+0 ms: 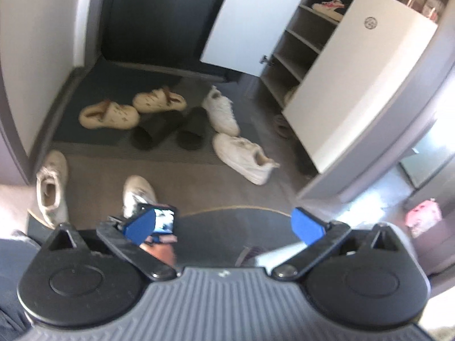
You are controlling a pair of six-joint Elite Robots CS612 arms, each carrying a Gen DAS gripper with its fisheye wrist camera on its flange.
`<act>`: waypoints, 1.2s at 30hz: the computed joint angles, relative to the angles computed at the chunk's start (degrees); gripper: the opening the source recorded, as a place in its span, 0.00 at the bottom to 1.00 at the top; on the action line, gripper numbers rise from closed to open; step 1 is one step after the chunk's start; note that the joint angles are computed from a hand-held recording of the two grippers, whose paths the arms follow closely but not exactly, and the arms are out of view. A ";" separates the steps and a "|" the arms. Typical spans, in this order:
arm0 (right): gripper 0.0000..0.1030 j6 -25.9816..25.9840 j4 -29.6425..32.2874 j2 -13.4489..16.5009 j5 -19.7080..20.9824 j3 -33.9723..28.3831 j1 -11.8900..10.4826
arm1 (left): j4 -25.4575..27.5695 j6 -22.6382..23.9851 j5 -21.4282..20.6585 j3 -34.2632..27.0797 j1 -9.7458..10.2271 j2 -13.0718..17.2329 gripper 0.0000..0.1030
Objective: Organize scattered shoes
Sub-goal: 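Carry the sneaker with the right tool beside its mate and open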
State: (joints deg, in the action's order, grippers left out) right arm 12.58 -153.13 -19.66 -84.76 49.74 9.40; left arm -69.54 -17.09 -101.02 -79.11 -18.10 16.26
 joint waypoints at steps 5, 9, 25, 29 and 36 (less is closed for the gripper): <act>1.00 1.56 0.16 0.77 -0.38 -0.59 -0.03 | -0.89 3.17 0.30 -2.02 -0.70 0.95 1.00; 1.00 1.17 -1.89 0.88 0.15 -0.15 -0.10 | -2.05 4.28 1.42 -1.91 -1.34 1.19 1.00; 0.99 -2.86 1.70 0.41 1.11 0.15 -0.29 | -11.16 11.32 1.30 -2.28 -2.71 2.26 1.00; 0.95 -7.30 1.87 -0.76 -0.47 1.43 -0.01 | -10.74 11.12 3.61 -1.41 -2.96 1.48 1.00; 0.95 -6.46 4.18 1.01 -2.89 -2.32 0.62 | -13.59 13.84 7.77 -2.10 -3.37 1.86 1.00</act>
State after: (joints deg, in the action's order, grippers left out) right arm 6.11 -148.95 -18.65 -87.65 47.42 10.01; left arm -83.13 -3.25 -93.25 -81.20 -21.47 18.12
